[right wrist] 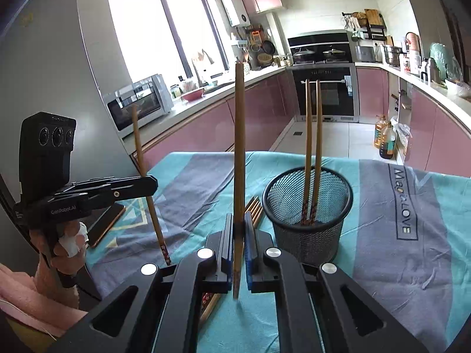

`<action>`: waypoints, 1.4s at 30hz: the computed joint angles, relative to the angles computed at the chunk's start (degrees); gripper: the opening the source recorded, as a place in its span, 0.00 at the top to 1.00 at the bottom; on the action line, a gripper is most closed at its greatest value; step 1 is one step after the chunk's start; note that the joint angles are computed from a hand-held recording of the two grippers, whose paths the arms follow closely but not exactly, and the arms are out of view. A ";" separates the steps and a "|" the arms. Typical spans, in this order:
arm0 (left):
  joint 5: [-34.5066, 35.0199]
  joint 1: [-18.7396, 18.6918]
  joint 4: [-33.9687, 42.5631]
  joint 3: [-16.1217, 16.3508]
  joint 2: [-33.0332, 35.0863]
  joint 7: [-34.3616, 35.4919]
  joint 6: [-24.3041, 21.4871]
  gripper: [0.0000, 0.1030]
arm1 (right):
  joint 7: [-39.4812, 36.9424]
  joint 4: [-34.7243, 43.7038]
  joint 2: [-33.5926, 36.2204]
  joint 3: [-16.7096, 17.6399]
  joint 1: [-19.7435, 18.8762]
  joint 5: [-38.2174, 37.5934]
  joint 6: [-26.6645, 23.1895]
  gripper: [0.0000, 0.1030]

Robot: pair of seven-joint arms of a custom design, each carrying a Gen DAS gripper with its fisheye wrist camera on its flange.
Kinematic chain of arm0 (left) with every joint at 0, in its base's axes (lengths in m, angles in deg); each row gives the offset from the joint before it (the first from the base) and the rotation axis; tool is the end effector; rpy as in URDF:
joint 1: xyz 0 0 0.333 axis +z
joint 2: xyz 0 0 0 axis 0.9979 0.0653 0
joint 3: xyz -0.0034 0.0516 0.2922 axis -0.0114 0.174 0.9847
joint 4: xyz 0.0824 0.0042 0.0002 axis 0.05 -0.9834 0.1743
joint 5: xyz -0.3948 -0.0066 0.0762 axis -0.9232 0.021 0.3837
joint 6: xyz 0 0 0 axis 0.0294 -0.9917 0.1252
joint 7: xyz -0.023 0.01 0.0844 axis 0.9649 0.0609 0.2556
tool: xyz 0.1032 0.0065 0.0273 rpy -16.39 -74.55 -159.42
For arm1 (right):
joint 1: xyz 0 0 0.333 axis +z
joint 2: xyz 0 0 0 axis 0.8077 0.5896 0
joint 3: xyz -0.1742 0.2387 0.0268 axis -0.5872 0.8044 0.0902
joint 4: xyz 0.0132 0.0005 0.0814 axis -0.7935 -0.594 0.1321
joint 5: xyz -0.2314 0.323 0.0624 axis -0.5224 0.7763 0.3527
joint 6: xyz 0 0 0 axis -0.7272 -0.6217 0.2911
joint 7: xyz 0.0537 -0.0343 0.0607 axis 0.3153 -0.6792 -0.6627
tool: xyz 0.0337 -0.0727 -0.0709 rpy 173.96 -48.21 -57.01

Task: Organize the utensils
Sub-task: 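Lift the chopstick with the right gripper and drop it into the mesh cup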

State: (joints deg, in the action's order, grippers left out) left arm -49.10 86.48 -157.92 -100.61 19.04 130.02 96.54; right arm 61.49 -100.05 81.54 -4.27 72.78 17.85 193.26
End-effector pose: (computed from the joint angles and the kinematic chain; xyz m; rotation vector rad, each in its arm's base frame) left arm 0.6499 -0.1312 0.5952 -1.1950 2.3484 -1.4365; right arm 0.5626 0.1957 0.5723 -1.6122 1.3967 -0.4618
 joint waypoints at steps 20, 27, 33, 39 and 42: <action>-5.50 -0.89 14.19 -3.81 6.64 -0.29 1.63 0.93 | -0.98 2.23 -2.14 -1.88 -1.28 -3.37 5.75 0.94; -2.25 -2.11 19.27 -5.84 9.59 -2.24 4.95 0.93 | 4.94 4.48 -0.58 -1.70 -3.54 -10.21 6.57 0.94; 5.06 -3.98 22.69 -6.49 12.66 -6.42 6.01 0.93 | 11.36 6.15 1.54 -1.27 -5.54 -17.23 6.32 0.94; 12.97 -4.99 23.99 -6.64 14.99 -10.12 2.93 0.93 | 10.87 8.29 3.70 -1.13 -5.83 -16.55 1.76 0.94; 15.78 -5.22 25.13 -6.73 16.70 -11.60 0.70 0.93 | 9.38 8.68 4.11 -0.94 -6.09 -14.83 -1.40 0.94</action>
